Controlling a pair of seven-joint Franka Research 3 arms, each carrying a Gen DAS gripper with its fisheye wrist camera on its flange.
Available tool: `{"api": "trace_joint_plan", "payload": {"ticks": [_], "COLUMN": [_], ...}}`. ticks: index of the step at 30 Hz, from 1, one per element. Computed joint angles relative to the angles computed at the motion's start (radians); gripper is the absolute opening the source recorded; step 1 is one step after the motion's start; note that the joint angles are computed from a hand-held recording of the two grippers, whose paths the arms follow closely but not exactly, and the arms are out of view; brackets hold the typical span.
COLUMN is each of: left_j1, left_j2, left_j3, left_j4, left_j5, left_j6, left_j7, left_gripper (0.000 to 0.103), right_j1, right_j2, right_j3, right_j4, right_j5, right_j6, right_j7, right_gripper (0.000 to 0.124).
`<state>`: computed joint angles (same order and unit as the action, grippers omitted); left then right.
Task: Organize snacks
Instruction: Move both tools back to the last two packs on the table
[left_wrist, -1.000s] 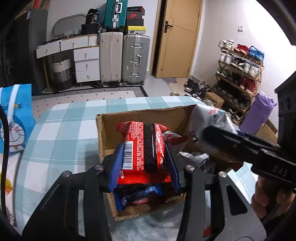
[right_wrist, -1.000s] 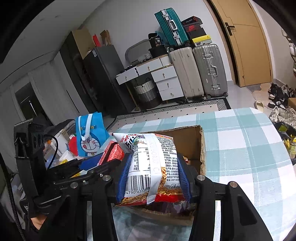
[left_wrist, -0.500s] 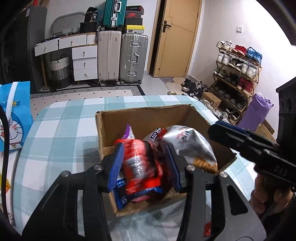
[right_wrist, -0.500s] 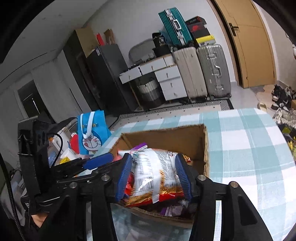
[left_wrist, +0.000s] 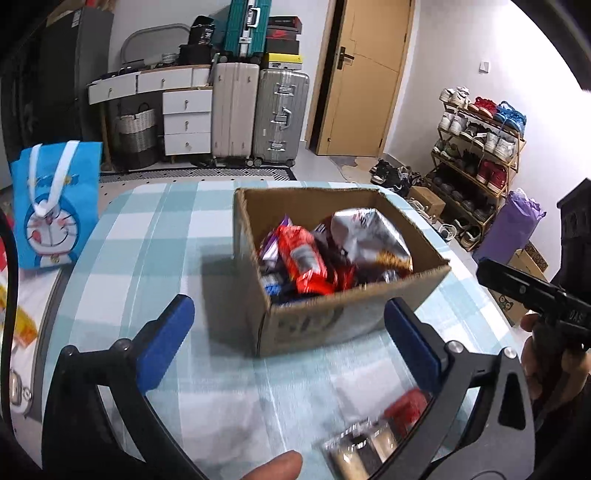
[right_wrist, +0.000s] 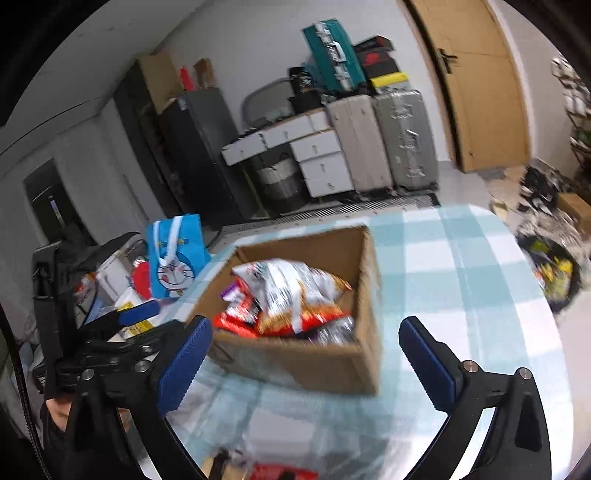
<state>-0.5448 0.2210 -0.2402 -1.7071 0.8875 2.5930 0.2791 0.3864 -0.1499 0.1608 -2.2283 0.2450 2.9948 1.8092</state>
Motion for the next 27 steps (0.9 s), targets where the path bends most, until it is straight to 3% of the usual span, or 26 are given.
{"api": "trace_joint_plan", "payload": {"ticks": [4,9,19,23,27], "left_j1": [-0.014,-0.008,-0.009,-0.016,-0.034], "left_j2": [-0.069,-0.116,-0.117,-0.1,-0.084], "left_j3": [-0.016,-0.051,-0.09,-0.092,-0.095], "left_j4": [-0.082,-0.154,-0.236,-0.244,-0.24], "left_j5": [0.028,0.048,-0.025,-0.062,-0.09], "left_j6": [-0.054,-0.079,-0.052,-0.023,-0.049], "left_j7": [-0.058,-0.109,-0.162,-0.156,-0.135], "left_gripper": [0.103,0.103,0.103,0.103,0.103], "right_j1": [-0.053,-0.054,-0.016,0.05,0.05], "right_j2": [-0.064,-0.122,-0.157,-0.144,-0.144], "right_j3": [0.046,0.07,0.11,0.072,0.082], "right_j4": [-0.057,-0.11,-0.174,-0.186,-0.195], "right_j5": [-0.095,-0.163,-0.177,-0.107,-0.116], "right_j6": [-0.047,-0.111,-0.2,-0.232,-0.243], "right_j7": [0.111,0.143,0.237,0.192,0.204], "right_gripper": [0.102,0.102,0.102,0.102,0.102]}}
